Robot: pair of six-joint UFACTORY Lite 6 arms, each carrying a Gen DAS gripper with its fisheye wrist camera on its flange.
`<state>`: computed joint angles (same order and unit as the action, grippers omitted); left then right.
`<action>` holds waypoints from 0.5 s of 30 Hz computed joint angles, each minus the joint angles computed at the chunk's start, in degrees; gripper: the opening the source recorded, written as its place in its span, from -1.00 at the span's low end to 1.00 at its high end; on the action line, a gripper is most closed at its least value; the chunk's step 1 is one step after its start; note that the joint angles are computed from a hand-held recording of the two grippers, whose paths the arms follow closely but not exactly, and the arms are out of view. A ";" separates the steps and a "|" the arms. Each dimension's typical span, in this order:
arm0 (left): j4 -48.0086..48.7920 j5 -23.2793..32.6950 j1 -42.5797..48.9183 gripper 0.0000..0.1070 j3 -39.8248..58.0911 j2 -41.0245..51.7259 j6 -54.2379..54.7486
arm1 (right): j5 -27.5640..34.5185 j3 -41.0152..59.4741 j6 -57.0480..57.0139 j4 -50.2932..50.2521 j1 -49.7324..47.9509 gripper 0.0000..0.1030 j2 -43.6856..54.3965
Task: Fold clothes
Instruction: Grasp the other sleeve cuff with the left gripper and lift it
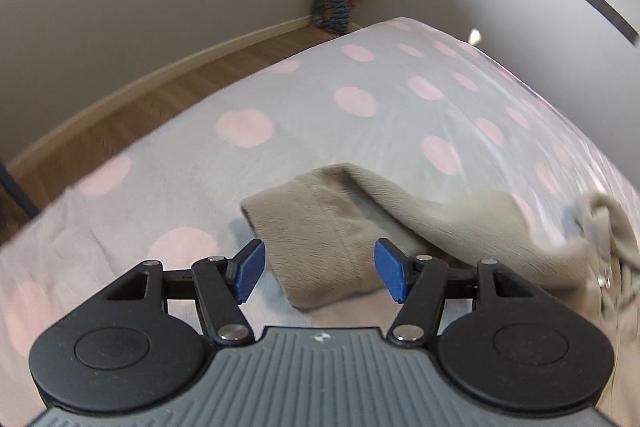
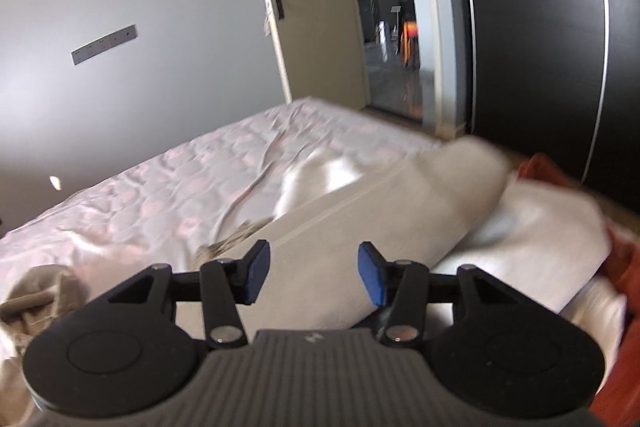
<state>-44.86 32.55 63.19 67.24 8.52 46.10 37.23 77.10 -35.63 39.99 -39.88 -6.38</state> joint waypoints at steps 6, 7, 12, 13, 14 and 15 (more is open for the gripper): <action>-14.73 -5.12 0.97 0.10 1.90 13.40 9.72 | 0.36 -5.05 13.59 -11.06 12.62 0.01 -1.73; -16.89 -5.33 0.98 0.10 2.04 14.72 10.79 | -0.79 -6.31 15.61 -13.56 14.97 0.01 -2.37; -32.78 -13.50 -2.88 0.12 -2.18 14.53 28.32 | -2.39 -9.44 21.50 -19.27 22.05 0.01 -3.18; -33.57 -15.41 -4.06 0.12 -2.78 13.95 29.66 | -2.51 -9.63 22.03 -19.64 22.99 0.01 -2.93; -34.49 -17.33 -5.24 0.07 -3.33 13.41 31.10 | -2.72 -10.19 22.93 -20.37 23.97 0.01 -3.11; -35.54 -19.26 -6.44 -0.07 -3.83 12.91 32.67 | -2.80 -10.40 23.48 -20.86 24.60 0.01 -2.91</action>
